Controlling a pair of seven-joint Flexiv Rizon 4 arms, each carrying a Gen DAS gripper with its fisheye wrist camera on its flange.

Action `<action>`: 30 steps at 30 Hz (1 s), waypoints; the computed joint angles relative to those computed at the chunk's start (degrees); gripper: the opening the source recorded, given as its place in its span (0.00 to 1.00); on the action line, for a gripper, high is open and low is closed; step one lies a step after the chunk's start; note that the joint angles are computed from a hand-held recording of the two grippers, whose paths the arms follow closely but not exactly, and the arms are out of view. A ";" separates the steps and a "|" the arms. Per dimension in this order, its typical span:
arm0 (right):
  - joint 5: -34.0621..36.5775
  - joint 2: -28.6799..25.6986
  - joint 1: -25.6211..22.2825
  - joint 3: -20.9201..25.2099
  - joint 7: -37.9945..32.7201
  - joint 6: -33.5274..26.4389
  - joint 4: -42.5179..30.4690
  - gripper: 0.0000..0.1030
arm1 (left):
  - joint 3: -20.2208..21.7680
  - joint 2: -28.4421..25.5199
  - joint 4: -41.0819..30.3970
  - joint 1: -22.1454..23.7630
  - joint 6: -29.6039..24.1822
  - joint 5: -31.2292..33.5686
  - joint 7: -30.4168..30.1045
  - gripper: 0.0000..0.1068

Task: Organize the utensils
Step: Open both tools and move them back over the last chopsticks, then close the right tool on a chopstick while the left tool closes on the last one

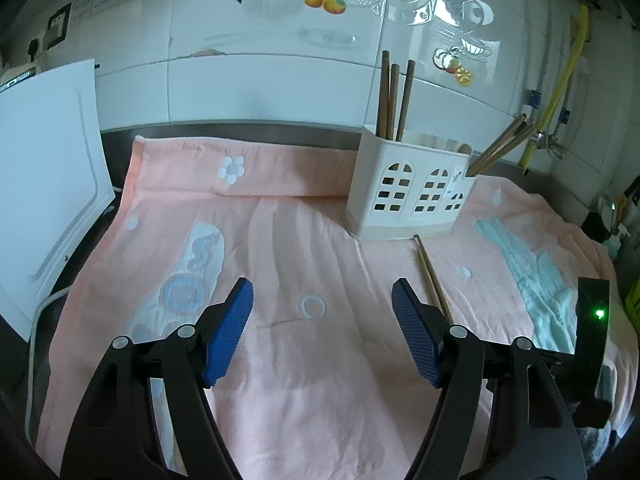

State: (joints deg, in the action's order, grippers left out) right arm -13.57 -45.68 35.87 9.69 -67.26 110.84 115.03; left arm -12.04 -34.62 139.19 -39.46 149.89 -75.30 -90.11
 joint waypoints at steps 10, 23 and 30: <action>2.77 0.54 4.01 -3.15 0.23 -0.84 -0.25 0.11 | 0.22 -0.23 1.17 0.42 -1.45 1.58 -3.02 0.68; 6.77 0.42 8.97 -7.60 -1.91 -0.75 -0.40 0.08 | 0.67 -0.89 1.36 0.07 -2.77 2.68 -4.53 0.68; 7.13 1.12 7.35 -6.38 -3.31 2.04 1.30 0.07 | 0.75 -1.94 0.44 0.03 -4.25 4.69 -4.82 0.68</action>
